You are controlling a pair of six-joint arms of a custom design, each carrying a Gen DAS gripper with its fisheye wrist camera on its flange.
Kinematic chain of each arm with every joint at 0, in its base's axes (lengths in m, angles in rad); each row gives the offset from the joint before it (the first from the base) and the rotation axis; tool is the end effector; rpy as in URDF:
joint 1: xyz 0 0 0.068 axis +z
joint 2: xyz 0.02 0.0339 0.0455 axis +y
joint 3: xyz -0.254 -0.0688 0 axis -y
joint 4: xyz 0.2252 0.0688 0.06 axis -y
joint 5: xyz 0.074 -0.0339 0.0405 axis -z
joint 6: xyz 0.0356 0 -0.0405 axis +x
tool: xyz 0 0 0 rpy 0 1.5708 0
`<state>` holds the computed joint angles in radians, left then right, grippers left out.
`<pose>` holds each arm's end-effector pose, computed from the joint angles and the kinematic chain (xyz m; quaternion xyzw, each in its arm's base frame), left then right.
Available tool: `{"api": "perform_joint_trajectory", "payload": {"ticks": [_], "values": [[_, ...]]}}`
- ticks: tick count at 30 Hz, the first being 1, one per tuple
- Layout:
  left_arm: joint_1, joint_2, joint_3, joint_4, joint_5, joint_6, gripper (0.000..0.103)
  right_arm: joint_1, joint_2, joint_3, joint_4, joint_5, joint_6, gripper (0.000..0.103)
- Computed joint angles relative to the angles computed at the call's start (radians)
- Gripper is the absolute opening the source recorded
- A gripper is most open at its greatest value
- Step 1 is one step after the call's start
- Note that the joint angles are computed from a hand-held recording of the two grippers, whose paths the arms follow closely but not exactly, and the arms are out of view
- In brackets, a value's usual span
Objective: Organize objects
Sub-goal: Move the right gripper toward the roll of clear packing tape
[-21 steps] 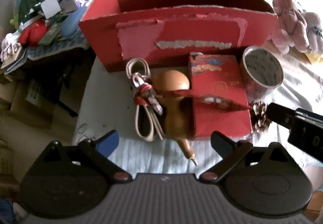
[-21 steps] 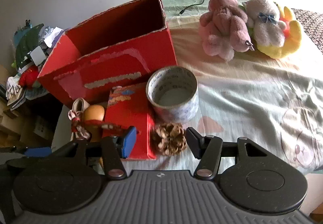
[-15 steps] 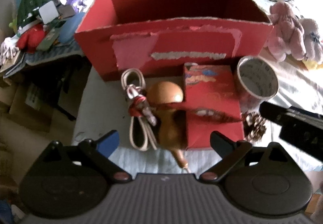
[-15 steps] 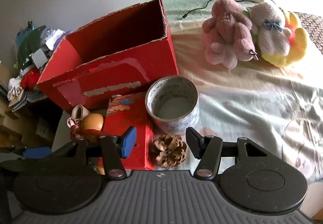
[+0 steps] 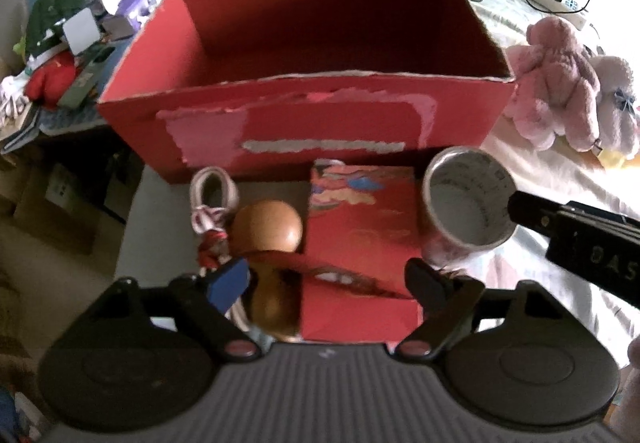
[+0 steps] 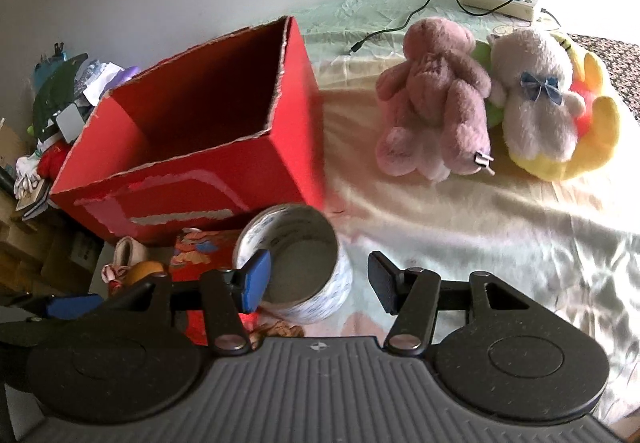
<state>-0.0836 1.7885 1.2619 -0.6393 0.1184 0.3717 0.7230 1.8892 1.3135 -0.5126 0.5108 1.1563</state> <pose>0.3412 -0.0328 0.1997 0.2323 0.9499 -0.0285 0.2070 0.2888 0.2316 0.1894 0.2609 0.9046 0.0419 0.3345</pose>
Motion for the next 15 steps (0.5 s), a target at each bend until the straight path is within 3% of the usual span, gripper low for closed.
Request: {"api": "perform_joint_trajectory", "payload": {"ticks": [5,10,15], "values": [[-0.014,0.047,0.066,-0.082,0.05,-0.052,0.067,-0.044,-0.033,-0.07,0.067,-0.057,-0.068,0.053],[-0.018,0.078,0.098,-0.129,0.134,-0.077,0.063,-0.08,-0.036,-0.121,0.127,-0.106,-0.121,0.049],[-0.055,0.089,0.101,-0.109,0.133,-0.097,0.053,-0.127,-0.018,-0.16,0.221,-0.148,-0.181,0.044]]}}
